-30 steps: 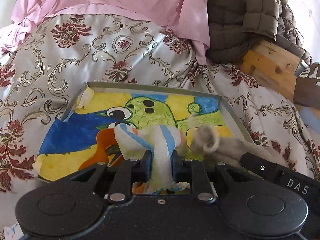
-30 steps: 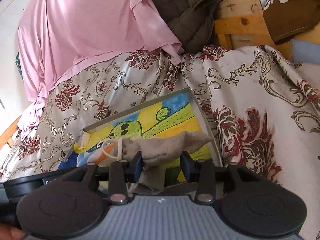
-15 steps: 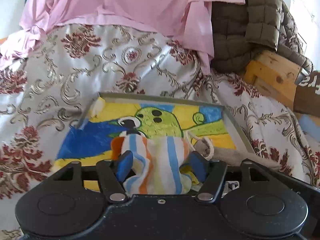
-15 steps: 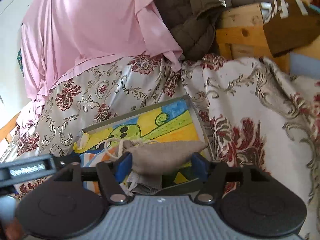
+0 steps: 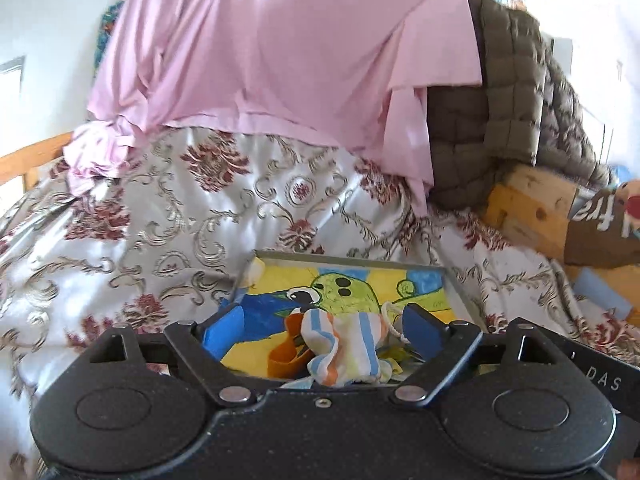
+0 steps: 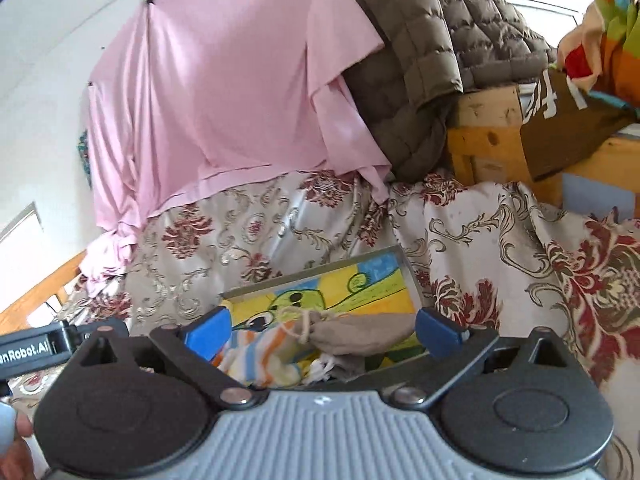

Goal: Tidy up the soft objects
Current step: 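Open the left tool on the striped pouch while the right tool releases the burlap bag, then lift both tools out of the tray and move them over the pile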

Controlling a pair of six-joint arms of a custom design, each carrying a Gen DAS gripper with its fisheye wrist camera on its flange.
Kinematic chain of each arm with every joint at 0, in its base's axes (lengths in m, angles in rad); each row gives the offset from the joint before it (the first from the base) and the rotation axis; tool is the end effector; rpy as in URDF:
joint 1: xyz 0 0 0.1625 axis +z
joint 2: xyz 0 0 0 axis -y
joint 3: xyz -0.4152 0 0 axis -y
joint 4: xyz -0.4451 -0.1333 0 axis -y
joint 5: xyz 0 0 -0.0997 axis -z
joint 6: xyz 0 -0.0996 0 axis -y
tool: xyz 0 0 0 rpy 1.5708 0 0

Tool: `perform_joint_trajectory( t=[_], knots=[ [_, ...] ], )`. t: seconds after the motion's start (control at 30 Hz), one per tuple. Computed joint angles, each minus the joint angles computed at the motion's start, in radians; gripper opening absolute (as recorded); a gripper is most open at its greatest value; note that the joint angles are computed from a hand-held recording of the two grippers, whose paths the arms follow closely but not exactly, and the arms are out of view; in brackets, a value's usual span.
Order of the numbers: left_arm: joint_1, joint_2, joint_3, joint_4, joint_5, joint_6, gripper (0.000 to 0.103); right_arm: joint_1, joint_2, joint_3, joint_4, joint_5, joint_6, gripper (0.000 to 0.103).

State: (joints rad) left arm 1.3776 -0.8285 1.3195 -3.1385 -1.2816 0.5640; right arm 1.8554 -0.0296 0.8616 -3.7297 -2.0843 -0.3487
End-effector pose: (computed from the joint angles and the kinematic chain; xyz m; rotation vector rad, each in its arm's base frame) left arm 0.0042 -0.8206 0.3011 0.6804 2.2647 -1.3195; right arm 0.3121 -0.7662 -0.0785 0.2454 -2.1386 1.6297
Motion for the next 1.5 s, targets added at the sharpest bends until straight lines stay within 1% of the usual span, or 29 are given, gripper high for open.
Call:
perform_joint_trajectory(
  t=[0.07, 0.1, 0.13, 0.23, 0.33, 0.47, 0.57, 0.77, 1.0, 1.1, 1.2, 1.37, 1.5],
  knots=[
    [0.002, -0.042, 0.064, -0.033, 0.0, -0.014, 0.091, 0.015, -0.01, 0.043, -0.044, -0.002, -0.005, 0.103],
    [0.003, -0.062, 0.094, -0.047, 0.002, -0.02, 0.095, 0.021, -0.016, 0.061, -0.06, -0.003, -0.01, 0.103],
    [0.005, -0.081, 0.123, -0.066, 0.001, -0.023, 0.097, 0.028, -0.02, 0.08, -0.078, -0.005, -0.017, 0.103],
    [0.014, -0.139, 0.206, -0.117, -0.019, -0.005, 0.097, 0.051, -0.025, 0.119, -0.138, -0.022, -0.041, 0.103],
    [0.025, -0.189, 0.272, -0.156, -0.029, 0.024, 0.097, 0.07, -0.036, 0.173, -0.188, -0.031, -0.024, 0.103],
    [0.048, -0.255, 0.344, -0.176, -0.05, 0.05, 0.098, 0.095, -0.049, 0.237, -0.235, -0.05, -0.014, 0.103],
    [0.066, -0.296, 0.387, -0.181, -0.057, 0.057, 0.102, 0.111, -0.051, 0.271, -0.26, -0.062, -0.004, 0.103],
    [0.11, -0.367, 0.447, -0.144, -0.08, 0.065, 0.102, 0.14, -0.051, 0.326, -0.264, -0.09, 0.018, 0.103],
    [0.155, -0.417, 0.474, -0.073, -0.079, 0.046, 0.102, 0.171, -0.043, 0.358, -0.228, -0.138, 0.048, 0.103],
    [0.164, -0.437, 0.478, -0.023, -0.068, 0.018, 0.102, 0.182, -0.042, 0.365, -0.18, -0.172, 0.069, 0.103],
    [0.164, -0.455, 0.481, 0.033, -0.051, 0.007, 0.102, 0.193, -0.042, 0.365, -0.101, -0.212, 0.105, 0.103],
    [0.156, -0.469, 0.493, 0.067, 0.02, 0.034, 0.102, 0.2, -0.048, 0.368, 0.054, -0.257, 0.178, 0.103],
    [0.159, -0.466, 0.495, 0.074, 0.062, 0.029, 0.102, 0.205, -0.041, 0.354, 0.102, -0.279, 0.176, 0.103]
  ],
)
